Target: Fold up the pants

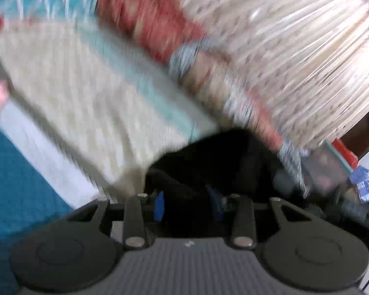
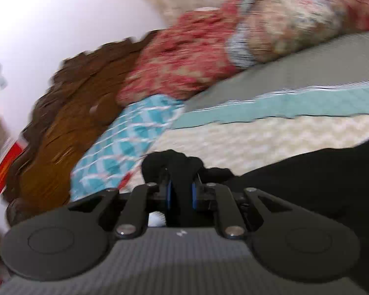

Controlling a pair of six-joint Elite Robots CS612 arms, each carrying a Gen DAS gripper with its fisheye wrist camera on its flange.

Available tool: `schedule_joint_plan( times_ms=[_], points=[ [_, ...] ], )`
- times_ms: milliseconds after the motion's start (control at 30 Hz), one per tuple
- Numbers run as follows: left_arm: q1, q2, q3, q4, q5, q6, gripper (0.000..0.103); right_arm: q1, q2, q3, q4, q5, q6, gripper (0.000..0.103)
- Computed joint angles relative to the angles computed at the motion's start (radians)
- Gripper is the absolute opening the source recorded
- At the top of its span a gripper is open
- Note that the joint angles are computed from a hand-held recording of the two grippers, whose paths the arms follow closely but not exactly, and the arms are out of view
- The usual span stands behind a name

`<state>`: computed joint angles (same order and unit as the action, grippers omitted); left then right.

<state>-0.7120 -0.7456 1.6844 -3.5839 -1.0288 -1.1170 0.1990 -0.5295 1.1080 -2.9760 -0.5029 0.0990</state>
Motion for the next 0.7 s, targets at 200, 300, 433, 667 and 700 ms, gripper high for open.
schedule_joint_plan(
  times_ms=[200,300,433,667,700],
  points=[
    [-0.026,-0.070,0.107,0.275,0.026,-0.208,0.030,0.065,-0.073,0.110,0.327,-0.148,-0.481,0.022],
    [-0.027,-0.072,0.165,0.169,-0.026,-0.369,0.033,0.094,-0.085,0.167,0.266,-0.277,-0.592,0.040],
    [-0.042,-0.107,0.174,0.229,0.058,-0.309,0.048,0.096,-0.097,0.180,0.210,-0.272,-0.574,0.048],
    [0.036,-0.067,0.018,0.290,-0.061,0.017,0.103,0.047,-0.121,0.268,-0.023,-0.247,-0.433,0.061],
    [0.052,-0.053,-0.019,0.334,-0.084,0.044,0.103,0.042,-0.124,0.277,-0.046,-0.264,-0.409,0.061]
  ],
)
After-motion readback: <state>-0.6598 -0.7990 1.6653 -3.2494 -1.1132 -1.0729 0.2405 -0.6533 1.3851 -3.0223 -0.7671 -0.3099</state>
